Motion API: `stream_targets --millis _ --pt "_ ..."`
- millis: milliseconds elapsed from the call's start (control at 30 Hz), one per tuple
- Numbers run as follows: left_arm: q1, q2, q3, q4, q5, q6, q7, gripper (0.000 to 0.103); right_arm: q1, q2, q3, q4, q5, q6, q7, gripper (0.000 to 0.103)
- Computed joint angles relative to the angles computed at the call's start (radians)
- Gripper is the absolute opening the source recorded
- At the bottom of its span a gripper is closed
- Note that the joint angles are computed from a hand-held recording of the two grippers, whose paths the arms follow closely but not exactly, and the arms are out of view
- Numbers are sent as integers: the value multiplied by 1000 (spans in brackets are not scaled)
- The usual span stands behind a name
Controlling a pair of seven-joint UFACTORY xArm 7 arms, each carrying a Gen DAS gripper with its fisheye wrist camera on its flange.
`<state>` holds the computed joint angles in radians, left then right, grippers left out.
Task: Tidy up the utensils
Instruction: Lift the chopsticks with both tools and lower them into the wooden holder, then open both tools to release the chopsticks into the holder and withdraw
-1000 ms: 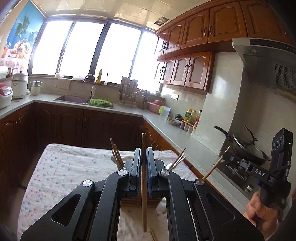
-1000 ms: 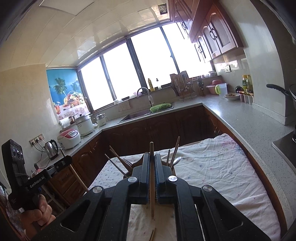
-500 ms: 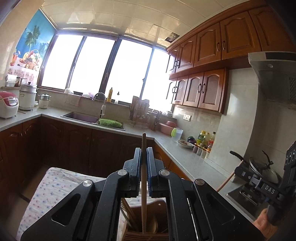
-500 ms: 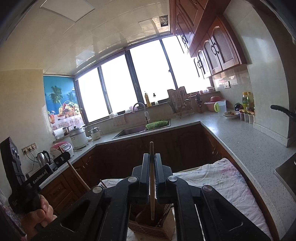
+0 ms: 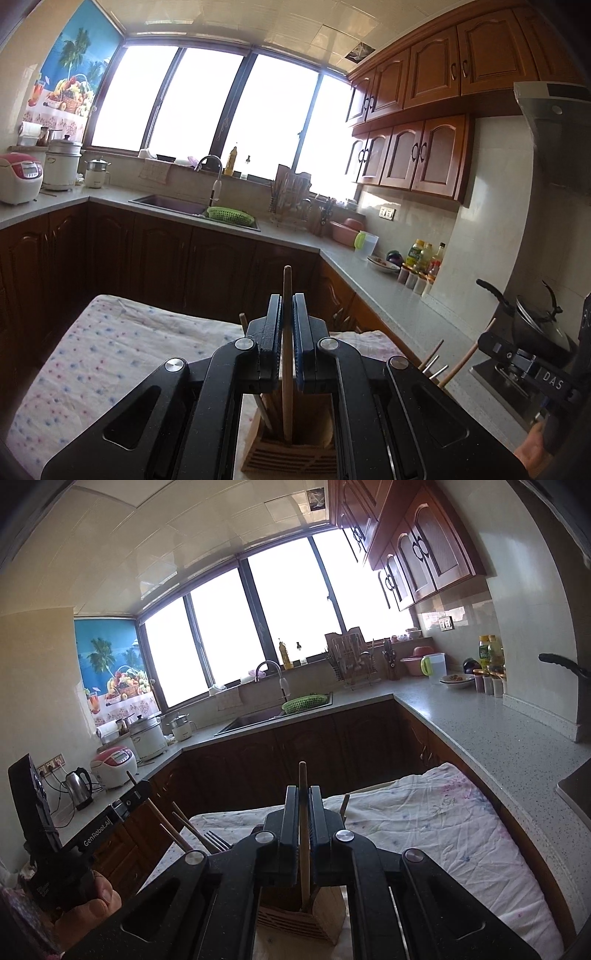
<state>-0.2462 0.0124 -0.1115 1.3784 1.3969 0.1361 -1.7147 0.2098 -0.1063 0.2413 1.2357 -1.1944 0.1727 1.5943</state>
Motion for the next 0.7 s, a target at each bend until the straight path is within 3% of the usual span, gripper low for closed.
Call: stream_targets --millis 367,467,700 --pt "-2 -4 -9 -94 -198 -8 166 5 33 46 -21 -31 106 9 -99 5" --pt "-7 -6 -8 -98 -153 4 124 6 43 48 -25 -26 72 29 -74 5" --pt "-8 -5 -7 -99 -184 1 158 6 55 50 -36 -24 79 33 -84 5"
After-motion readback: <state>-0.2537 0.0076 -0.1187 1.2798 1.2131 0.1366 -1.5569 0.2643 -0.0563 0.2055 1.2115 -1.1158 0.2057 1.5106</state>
